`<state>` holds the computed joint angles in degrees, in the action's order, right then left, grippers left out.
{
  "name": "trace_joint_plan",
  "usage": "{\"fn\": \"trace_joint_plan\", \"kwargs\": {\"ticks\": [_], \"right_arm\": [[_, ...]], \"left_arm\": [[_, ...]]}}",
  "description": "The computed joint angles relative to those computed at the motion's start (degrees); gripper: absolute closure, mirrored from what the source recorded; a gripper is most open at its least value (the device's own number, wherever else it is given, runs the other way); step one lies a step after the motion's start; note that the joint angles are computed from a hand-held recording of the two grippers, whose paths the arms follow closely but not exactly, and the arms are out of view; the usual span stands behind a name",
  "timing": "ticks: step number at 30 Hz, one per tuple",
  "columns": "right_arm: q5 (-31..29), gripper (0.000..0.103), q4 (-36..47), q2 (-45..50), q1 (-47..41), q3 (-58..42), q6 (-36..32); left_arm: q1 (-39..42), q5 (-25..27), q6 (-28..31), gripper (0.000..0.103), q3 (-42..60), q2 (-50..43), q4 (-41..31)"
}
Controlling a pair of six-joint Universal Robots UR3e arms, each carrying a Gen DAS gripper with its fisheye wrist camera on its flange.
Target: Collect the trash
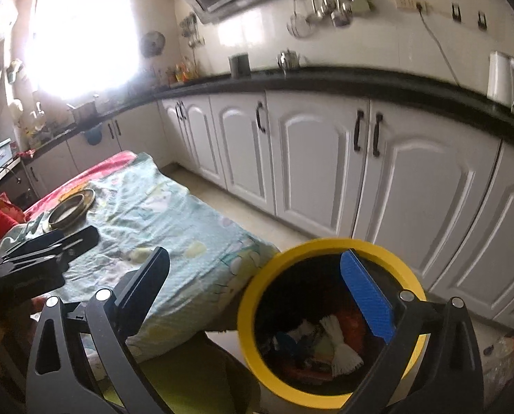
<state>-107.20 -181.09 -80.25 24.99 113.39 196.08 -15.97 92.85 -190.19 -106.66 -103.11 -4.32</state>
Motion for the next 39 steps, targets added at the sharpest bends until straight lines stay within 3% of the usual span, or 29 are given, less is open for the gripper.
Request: {"fn": "trace_joint_plan", "kwargs": {"ticks": [7, 18, 22, 39], "right_arm": [[-9.3, 0.006, -6.5, 2.7, 8.5, 2.1, 2.1], [-20.2, 0.006, -22.6, 5.5, 15.5, 7.9, -0.8], [-20.9, 0.006, -25.7, 6.7, 16.3, 8.5, -1.5], [-20.5, 0.006, -21.1, 6.4, 16.7, 7.6, 0.3]], "left_arm": [[-2.4, 3.5, 2.4, 0.011, -8.0, 3.7, 8.6], [-6.0, 8.1, 1.7, 0.011, -20.6, 8.2, 21.4], [-4.6, 6.7, -0.1, 0.011, -22.7, 9.9, 22.3], [-4.6, 6.8, -0.3, 0.011, -23.4, 10.1, 23.2]]}}
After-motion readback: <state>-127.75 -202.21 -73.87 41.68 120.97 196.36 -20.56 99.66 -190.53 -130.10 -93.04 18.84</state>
